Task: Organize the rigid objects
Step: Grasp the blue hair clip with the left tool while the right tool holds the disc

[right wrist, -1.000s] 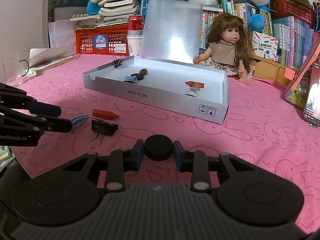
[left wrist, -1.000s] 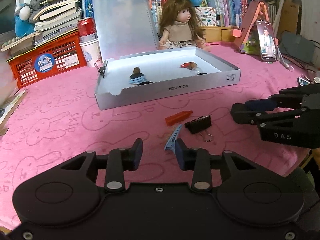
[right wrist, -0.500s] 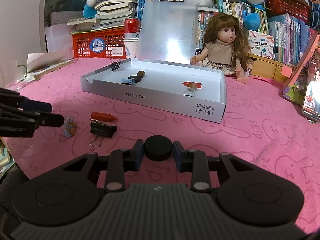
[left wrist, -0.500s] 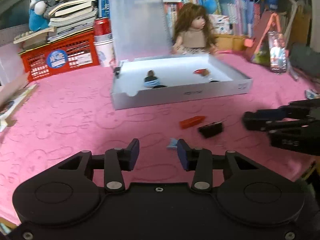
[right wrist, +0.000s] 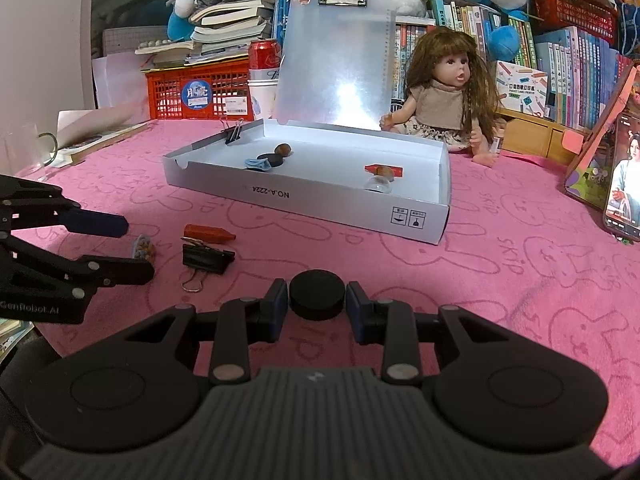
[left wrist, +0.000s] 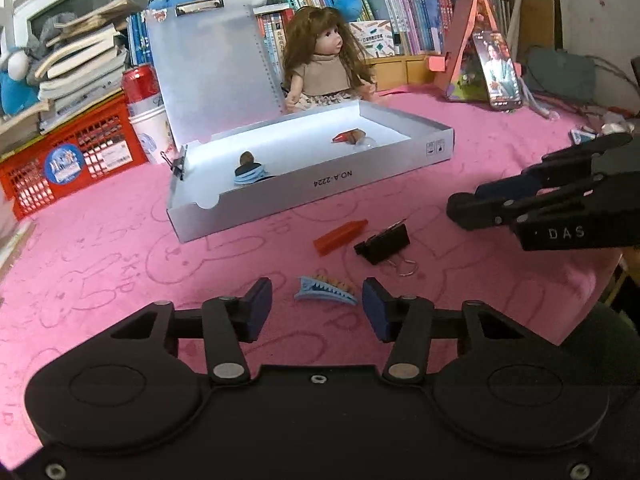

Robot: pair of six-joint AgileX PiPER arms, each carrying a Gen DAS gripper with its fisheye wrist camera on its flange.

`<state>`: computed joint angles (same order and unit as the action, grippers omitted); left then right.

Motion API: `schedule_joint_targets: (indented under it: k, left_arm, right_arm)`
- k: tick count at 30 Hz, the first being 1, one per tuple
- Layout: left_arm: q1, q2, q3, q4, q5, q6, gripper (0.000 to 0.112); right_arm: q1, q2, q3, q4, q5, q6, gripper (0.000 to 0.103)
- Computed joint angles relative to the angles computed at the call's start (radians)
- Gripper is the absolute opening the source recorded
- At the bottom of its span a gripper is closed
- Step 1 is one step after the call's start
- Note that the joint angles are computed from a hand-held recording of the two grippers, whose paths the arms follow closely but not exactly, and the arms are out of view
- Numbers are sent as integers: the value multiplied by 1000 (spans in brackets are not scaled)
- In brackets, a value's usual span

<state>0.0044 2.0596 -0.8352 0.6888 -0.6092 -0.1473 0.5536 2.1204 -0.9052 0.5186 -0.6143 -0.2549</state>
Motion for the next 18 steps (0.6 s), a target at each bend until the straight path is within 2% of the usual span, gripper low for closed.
schedule_joint_targets:
  k: [2,6,7,8,12,18]
  left_arm:
    - [13,7,-24,81,10,-103,34]
    - [8,0,-31,84,37,-159,34]
    - [8,-3,-30,85,39,-168,20]
    - [8,-5,-32,93,45,-189,11]
    - [9,-14,-47,102,68,-251,10]
    - [11,-28,0,26,19,-110,15]
  right_arm:
    - [-1,1,-3,0,6,-1,38]
    - [1,0,-6,5,10,-4,37]
    - [4,0,-5,9,7,-3,37]
    - [6,-1,-4,12,4,-4,37]
    - [8,-8,-2,24,-2,-4,37]
    - [12,-16,3,28,-7,-13,37]
